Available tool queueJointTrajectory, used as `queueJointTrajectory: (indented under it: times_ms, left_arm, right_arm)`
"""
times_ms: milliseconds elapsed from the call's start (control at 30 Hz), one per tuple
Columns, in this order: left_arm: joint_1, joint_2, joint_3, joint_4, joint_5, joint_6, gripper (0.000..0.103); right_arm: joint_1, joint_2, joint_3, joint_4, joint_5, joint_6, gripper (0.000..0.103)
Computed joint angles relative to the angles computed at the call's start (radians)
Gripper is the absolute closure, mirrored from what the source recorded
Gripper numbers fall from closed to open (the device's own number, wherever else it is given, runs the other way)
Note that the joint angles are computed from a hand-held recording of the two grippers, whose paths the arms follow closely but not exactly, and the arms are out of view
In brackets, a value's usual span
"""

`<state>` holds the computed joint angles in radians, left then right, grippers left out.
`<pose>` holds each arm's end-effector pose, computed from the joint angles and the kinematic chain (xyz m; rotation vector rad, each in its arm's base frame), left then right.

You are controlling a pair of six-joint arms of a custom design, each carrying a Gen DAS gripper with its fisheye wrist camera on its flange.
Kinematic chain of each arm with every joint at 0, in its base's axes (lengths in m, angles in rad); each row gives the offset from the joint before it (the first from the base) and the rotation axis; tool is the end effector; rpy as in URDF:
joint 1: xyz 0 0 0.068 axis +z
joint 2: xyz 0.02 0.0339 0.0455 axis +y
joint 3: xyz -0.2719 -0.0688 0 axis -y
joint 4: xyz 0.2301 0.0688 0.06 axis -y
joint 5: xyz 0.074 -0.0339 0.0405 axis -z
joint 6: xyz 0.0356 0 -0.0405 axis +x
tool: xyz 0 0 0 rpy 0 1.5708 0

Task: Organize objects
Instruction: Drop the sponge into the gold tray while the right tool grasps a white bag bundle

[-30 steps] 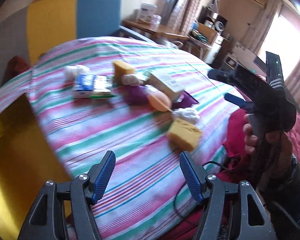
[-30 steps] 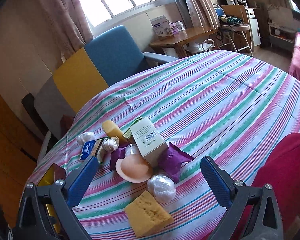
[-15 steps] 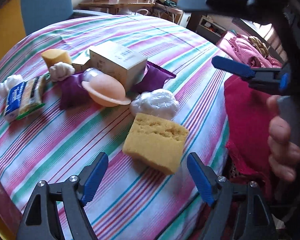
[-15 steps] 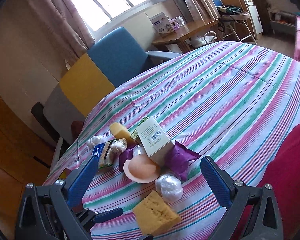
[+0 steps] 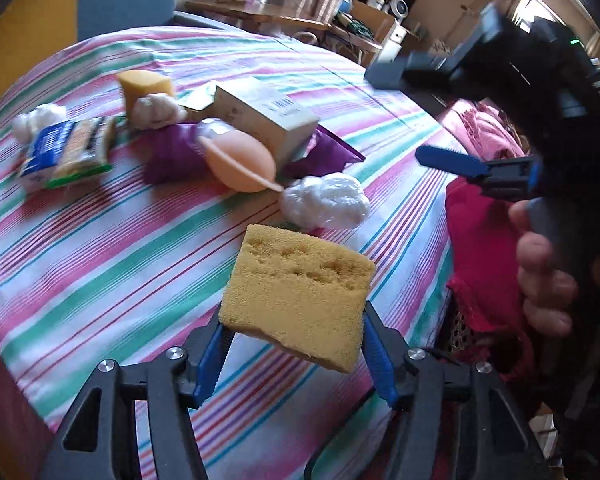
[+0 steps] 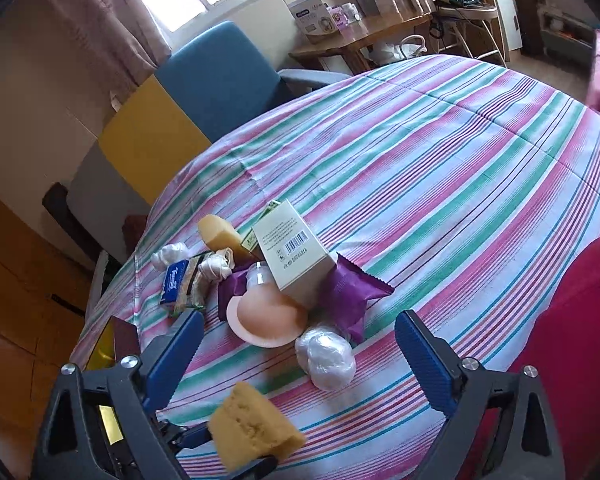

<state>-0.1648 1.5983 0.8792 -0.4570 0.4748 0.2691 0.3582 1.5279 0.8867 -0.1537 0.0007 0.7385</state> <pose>0.2743 -0.0621 0.1813 0.6985 2.5708 -0.6152 0.2860 0.1070 0.2174 0.4595 2.3856 0.5168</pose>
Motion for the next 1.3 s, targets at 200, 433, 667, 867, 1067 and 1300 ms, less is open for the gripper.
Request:
queueJointTrajectory:
  times_ms: [200, 433, 667, 867, 1067, 1300]
  left_arm:
    - [0.125, -0.139, -0.07, -0.061, 0.037, 0.034, 0.041]
    - [0.25, -0.25, -0.096, -0.134, 0.106, 0.091, 0.041]
    - [0.49, -0.269, -0.016, -0.283, 0.218, 0.225, 0.041]
    - [0.79, -0.146, 0.137, -0.346, 0.203, 0.343, 0.041]
    - [0.989, 0.141, 0.392, -0.282, 0.09, 0.263, 0.041]
    - [1.006, 0.365, 0.595, -0.234, -0.003, 0.17, 0.041]
  right_arm:
    - [0.013, 0.129, 0.14, -0.179, -0.032, -0.041, 0.027]
    - [0.055, 0.296, 0.34, -0.412, 0.019, -0.11, 0.036]
    - [0.086, 0.411, 0.47, -0.562, 0.101, -0.149, 0.071]
    - [0.115, 0.426, 0.509, -0.61, 0.166, -0.183, 0.073]
    - [0.11, 0.381, 0.457, -0.552, 0.189, -0.152, 0.073]
    - [0.099, 0.376, 0.44, -0.491, 0.18, -0.16, 0.073]
